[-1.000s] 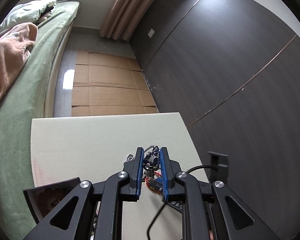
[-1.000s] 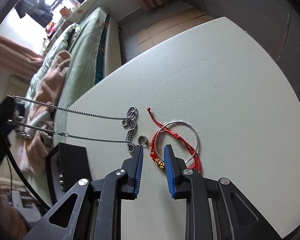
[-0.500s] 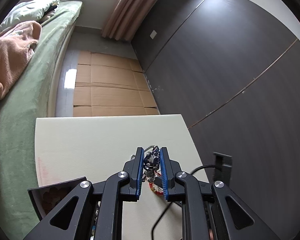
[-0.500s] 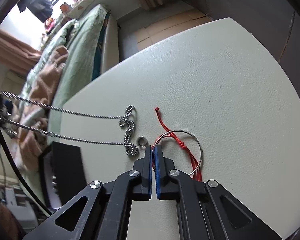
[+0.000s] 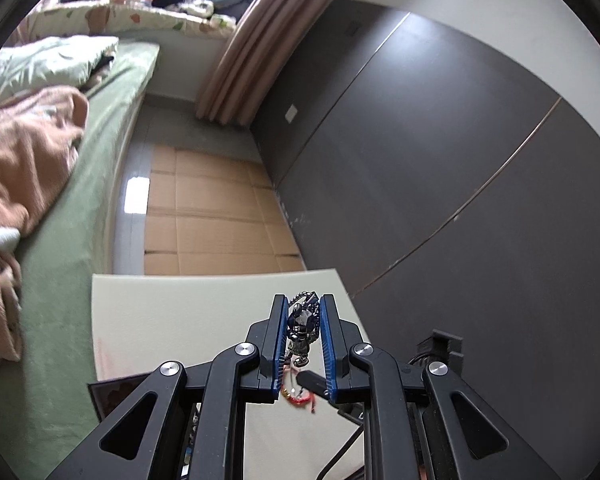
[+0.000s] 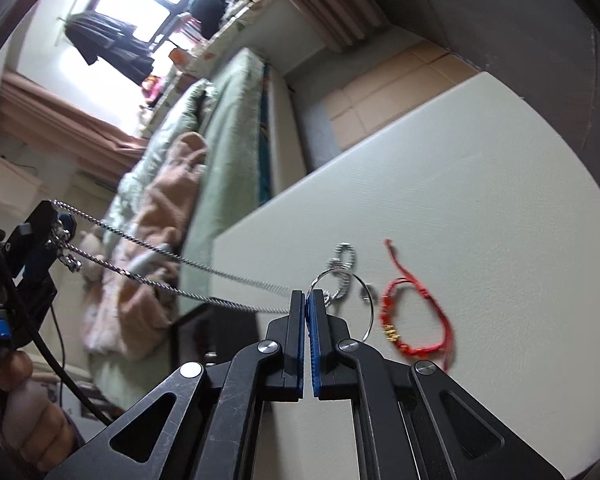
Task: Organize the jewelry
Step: 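Lift the silver chain with the left gripper while the right grasps the silver hoop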
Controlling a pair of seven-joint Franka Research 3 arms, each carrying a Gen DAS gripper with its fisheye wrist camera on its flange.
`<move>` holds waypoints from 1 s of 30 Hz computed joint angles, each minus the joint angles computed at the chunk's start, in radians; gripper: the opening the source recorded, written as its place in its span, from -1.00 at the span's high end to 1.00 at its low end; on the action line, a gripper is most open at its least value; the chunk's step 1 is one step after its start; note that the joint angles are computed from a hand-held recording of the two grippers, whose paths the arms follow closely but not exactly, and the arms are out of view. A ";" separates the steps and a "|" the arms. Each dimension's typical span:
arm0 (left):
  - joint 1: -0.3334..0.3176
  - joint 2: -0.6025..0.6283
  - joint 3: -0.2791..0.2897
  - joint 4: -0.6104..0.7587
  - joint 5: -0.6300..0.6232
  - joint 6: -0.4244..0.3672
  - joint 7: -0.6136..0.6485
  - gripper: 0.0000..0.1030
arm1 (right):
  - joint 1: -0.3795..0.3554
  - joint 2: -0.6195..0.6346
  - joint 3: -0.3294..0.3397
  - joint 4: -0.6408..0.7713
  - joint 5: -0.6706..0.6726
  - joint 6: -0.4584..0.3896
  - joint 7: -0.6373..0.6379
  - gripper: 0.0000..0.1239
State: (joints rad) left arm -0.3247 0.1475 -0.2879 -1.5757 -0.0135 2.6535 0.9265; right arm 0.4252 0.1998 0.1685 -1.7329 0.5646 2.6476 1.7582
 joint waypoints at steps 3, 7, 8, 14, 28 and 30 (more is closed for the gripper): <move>-0.004 -0.029 0.009 0.000 0.038 -0.001 -0.019 0.68 | -0.003 0.003 0.019 0.008 0.050 0.025 -0.055 0.93; -0.007 -0.063 0.022 0.024 0.118 -0.019 -0.059 0.68 | 0.009 0.015 0.023 0.022 0.061 0.034 -0.070 0.93; -0.008 -0.069 0.025 0.033 0.138 -0.023 -0.068 0.68 | 0.009 0.016 0.023 0.023 0.064 0.031 -0.071 0.93; -0.007 -0.104 0.031 0.096 0.266 -0.057 -0.113 0.68 | 0.009 0.015 0.022 0.022 0.075 0.027 -0.077 0.93; 0.019 -0.179 0.029 0.063 0.355 -0.092 -0.142 0.68 | 0.008 0.000 0.019 0.000 0.089 0.026 -0.089 0.93; 0.026 -0.188 0.031 0.040 0.347 -0.087 -0.145 0.68 | 0.009 -0.001 0.019 -0.002 0.089 0.026 -0.089 0.93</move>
State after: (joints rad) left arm -0.2991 -0.0410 -0.2574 -1.5361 0.3336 2.5664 0.7812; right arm 0.4338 0.1988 0.1878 -1.7345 0.6538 2.6731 1.6689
